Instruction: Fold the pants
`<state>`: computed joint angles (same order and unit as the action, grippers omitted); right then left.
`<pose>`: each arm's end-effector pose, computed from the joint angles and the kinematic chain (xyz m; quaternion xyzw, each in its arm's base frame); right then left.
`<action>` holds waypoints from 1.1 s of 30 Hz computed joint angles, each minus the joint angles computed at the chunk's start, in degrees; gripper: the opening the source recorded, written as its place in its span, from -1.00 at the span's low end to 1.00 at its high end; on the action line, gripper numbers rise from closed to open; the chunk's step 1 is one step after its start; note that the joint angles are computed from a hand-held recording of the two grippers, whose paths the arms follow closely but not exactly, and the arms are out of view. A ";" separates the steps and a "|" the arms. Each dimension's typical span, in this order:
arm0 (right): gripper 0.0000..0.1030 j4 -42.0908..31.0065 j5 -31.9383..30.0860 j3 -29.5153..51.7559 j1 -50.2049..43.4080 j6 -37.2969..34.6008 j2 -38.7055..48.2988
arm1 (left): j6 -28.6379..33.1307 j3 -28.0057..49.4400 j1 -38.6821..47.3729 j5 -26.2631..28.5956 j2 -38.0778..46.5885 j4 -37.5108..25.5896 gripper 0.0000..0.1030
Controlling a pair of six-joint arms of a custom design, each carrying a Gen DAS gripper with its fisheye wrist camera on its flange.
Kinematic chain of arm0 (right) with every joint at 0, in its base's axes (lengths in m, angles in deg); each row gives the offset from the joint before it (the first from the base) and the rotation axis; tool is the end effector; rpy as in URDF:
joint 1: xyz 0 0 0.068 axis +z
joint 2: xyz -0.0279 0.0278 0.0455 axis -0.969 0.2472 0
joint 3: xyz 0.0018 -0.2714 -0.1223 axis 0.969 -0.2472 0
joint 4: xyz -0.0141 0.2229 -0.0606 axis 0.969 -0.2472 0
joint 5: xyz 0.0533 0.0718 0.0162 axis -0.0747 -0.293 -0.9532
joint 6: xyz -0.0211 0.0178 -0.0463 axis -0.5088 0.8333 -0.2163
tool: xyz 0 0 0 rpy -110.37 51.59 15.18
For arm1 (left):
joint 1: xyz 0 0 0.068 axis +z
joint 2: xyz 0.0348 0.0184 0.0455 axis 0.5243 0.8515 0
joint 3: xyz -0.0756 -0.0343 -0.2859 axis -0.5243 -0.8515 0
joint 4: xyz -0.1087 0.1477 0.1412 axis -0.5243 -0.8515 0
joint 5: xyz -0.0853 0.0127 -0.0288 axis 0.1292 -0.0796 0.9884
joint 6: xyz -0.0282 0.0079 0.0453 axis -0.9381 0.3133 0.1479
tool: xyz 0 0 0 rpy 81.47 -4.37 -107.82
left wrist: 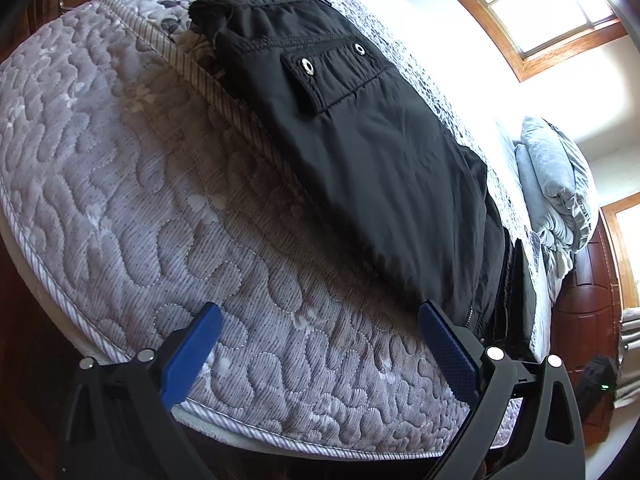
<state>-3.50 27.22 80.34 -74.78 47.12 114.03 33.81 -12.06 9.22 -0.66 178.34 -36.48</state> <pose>0.2205 0.0139 0.1465 -0.0690 0.9411 0.1390 0.3004 0.2386 -0.1067 0.1413 -0.1940 0.9303 -0.2562 0.1770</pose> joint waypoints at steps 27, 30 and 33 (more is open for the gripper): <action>-0.09 -13.86 -18.91 -2.19 -38.70 -16.32 -7.86 | -17.19 -4.99 21.90 21.16 11.57 33.55 0.93; 0.05 -12.84 -18.91 -2.34 -42.59 -17.97 -5.88 | -18.20 -4.23 21.00 20.64 13.30 35.77 0.93; 0.33 -11.83 -18.65 -2.24 -45.30 -18.29 -4.14 | -18.39 -2.14 20.07 20.14 14.58 35.32 0.93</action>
<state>-15.33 8.57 78.09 -120.08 28.83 109.89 15.42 -14.20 29.28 19.48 192.91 -1.16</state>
